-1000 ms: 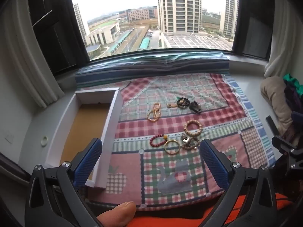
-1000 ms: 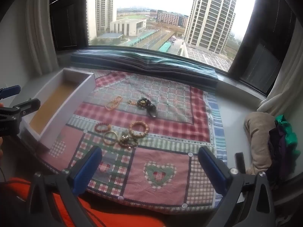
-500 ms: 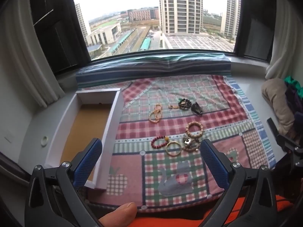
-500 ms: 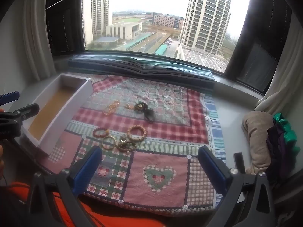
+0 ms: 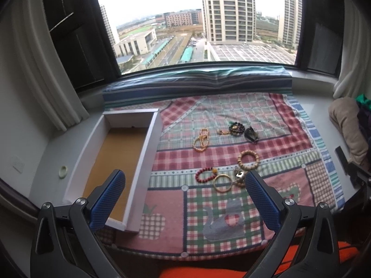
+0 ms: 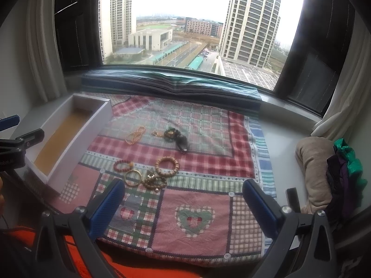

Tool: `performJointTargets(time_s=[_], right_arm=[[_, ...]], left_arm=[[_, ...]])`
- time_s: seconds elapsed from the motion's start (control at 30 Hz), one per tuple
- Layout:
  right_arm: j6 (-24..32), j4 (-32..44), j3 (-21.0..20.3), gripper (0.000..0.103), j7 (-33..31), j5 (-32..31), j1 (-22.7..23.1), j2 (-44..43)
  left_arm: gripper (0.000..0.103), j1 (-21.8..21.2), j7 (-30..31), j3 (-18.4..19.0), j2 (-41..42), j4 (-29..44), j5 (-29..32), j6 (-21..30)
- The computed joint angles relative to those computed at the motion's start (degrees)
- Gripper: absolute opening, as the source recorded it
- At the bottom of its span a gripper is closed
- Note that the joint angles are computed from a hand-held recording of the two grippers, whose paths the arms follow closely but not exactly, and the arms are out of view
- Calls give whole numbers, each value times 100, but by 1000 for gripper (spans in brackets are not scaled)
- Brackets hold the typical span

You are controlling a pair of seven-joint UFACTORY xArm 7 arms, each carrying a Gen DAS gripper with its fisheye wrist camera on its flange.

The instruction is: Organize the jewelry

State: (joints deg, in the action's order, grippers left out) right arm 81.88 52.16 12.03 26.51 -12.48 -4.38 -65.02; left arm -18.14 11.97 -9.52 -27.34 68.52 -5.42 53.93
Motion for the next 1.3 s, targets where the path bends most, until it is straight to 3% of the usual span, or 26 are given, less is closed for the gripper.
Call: performJointTargets(time_s=[1.3], right_arm=[[-103, -95, 79, 103, 258, 53, 69, -62]], left_arm=[[103, 84, 54, 72, 2, 18, -53, 312]])
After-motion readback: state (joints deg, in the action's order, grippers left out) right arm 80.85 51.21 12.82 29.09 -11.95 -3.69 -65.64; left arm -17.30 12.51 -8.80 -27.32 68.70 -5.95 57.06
